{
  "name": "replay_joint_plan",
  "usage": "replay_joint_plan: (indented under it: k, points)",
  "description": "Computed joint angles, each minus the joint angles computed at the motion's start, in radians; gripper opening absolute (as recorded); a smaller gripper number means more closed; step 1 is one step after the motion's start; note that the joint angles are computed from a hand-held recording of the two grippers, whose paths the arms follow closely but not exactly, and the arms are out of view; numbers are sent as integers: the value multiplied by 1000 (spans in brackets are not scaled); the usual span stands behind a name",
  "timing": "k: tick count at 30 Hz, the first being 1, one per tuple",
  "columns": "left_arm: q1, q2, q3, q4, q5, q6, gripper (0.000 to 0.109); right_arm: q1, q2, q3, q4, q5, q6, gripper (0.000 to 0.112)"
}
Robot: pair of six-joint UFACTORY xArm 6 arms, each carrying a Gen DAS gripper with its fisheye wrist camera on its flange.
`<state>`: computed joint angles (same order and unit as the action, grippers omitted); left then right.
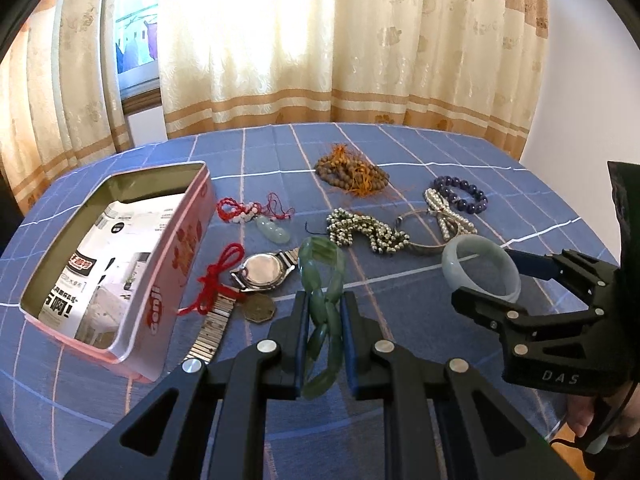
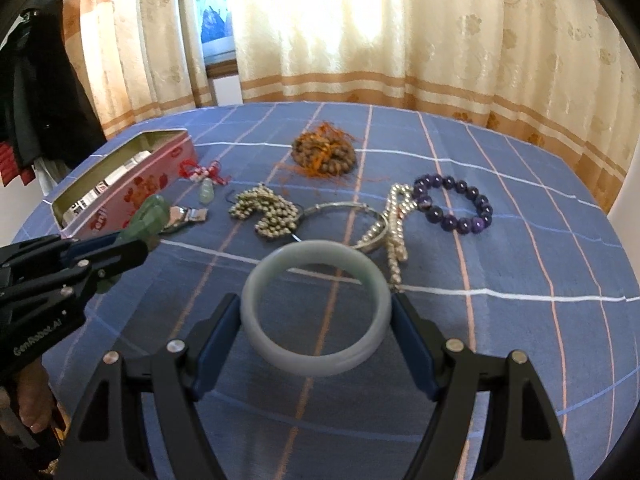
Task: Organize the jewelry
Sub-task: 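Carry both held bangles over the open tin box with both tools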
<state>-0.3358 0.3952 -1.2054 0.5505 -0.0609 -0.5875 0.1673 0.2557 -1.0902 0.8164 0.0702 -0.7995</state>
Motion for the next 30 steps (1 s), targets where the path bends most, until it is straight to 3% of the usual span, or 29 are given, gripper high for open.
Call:
replay_joint_plan:
  k: [5,13,23,30]
  points:
    - [40,-11,-24,246,5,-229,15,17,11,-30,8,-6,-19,78]
    - [99,-37,-50,428,18,-402,15,48,50,-124,-88,11,33,78]
    - [201,-27,-116,461,68,-429,15,108,138,-303,-288,49,140,78]
    - [241,-9,-153,463,97,-429,15,147,233,-471,-349,109,170,78]
